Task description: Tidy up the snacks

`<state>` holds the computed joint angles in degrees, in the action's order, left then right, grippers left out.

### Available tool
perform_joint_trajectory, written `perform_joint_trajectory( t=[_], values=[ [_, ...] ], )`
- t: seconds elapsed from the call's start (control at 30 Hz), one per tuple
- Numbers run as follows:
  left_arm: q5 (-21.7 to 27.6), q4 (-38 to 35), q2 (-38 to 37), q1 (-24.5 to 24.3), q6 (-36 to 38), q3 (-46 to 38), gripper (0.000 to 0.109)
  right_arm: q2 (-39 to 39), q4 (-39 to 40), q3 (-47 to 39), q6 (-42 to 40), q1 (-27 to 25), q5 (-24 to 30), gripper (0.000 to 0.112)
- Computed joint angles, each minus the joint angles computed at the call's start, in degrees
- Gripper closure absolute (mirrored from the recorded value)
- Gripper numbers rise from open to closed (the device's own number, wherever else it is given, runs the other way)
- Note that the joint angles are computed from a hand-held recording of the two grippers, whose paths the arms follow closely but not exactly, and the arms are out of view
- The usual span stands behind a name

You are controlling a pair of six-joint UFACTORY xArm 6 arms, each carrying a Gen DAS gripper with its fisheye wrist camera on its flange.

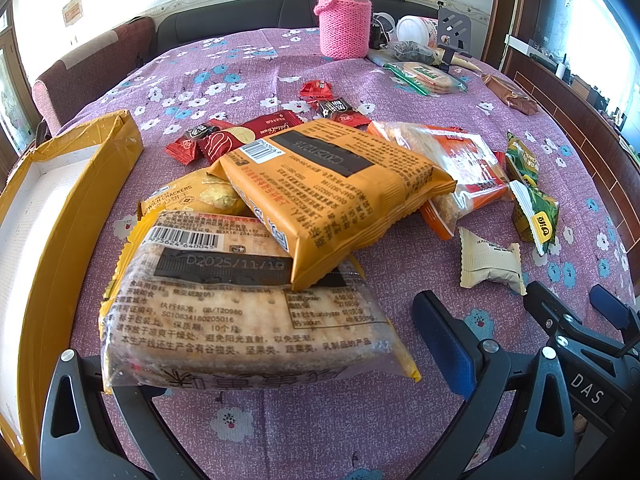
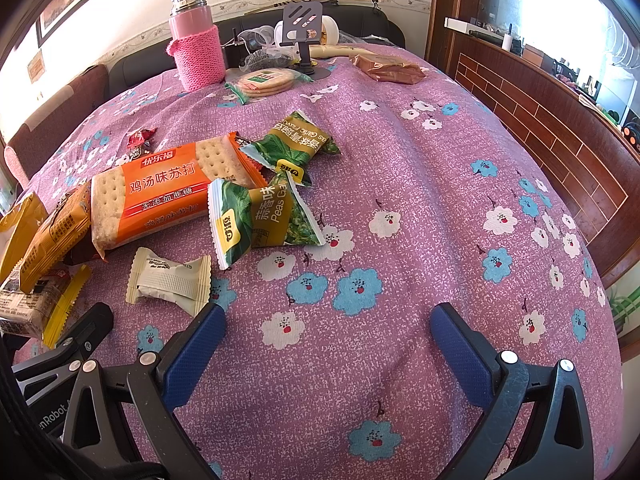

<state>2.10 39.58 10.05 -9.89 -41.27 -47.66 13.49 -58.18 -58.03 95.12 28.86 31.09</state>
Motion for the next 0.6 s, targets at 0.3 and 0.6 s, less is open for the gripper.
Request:
perform_joint_trajectory(
  t=[0.3,0.6],
  values=[
    [0.03,-0.04,0.01,-0.03,0.09,0.00,0.006,0.00,0.00,0.00,0.00,0.00,0.00,0.009],
    [1.70,-14.80,0.05,-2.10,14.64,0.11,0.006,0.01,0.04,-0.04,-0.04,0.00,0.02,0.009]
  ],
)
